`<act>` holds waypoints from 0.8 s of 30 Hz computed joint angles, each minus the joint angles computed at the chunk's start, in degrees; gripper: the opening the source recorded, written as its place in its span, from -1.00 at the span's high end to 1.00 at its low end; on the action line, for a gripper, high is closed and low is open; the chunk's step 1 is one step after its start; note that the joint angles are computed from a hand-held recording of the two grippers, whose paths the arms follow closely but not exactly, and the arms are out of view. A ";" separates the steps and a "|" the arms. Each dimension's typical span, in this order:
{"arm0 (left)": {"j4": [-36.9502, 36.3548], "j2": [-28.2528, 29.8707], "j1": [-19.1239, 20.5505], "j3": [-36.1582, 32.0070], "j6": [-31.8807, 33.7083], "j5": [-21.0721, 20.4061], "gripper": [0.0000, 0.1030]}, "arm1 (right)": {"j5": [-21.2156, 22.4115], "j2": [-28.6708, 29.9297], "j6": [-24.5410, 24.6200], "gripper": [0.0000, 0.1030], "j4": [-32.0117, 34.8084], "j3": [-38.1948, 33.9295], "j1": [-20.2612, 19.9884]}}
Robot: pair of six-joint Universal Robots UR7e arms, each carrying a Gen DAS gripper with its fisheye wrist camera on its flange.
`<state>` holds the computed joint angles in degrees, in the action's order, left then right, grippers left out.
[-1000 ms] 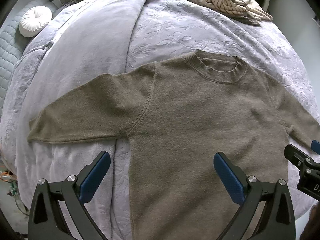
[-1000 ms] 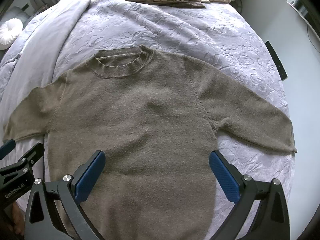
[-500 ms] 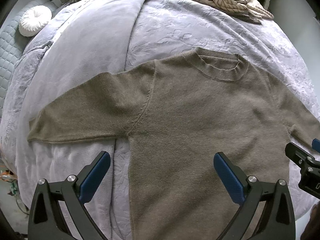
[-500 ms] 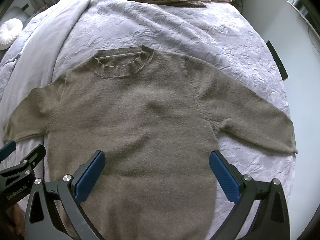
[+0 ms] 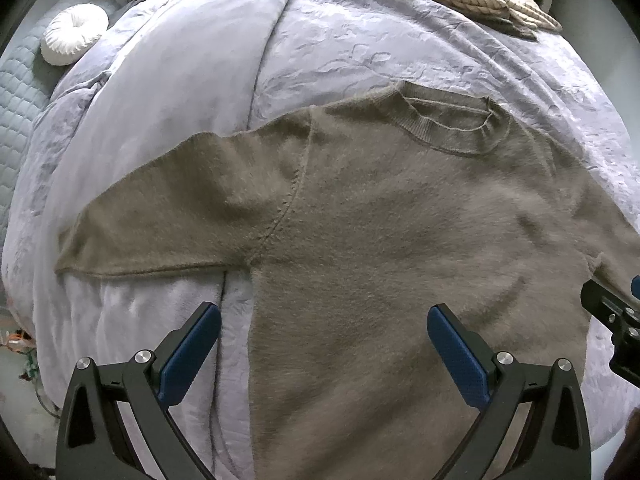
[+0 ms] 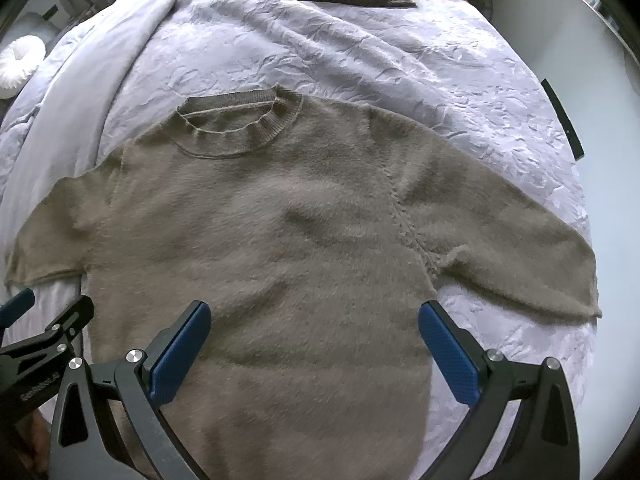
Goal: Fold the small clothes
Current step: 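Move the left tool down to the sweater's side edge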
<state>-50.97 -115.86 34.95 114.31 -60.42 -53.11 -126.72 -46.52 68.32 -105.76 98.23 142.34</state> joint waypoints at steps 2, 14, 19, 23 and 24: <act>-0.03 0.59 -0.11 0.22 -0.88 -0.07 -1.00 | -0.30 -0.45 -0.74 -1.00 -0.66 0.57 -0.36; -1.09 2.91 -1.57 1.07 -7.06 -0.78 -1.00 | -0.41 -2.55 -8.05 -1.00 -5.61 3.83 -2.93; -3.51 2.79 -0.43 2.33 -8.01 -0.20 -1.00 | -0.44 -2.03 -10.35 -1.00 -7.91 5.00 -3.72; -6.77 2.04 1.63 4.05 -5.51 0.82 -1.00 | -0.58 -1.07 -10.05 -1.00 -9.94 5.94 -4.12; -7.56 1.85 2.25 4.46 -4.63 1.05 -1.00 | -0.42 -0.92 -9.79 -1.00 -10.60 6.26 -4.20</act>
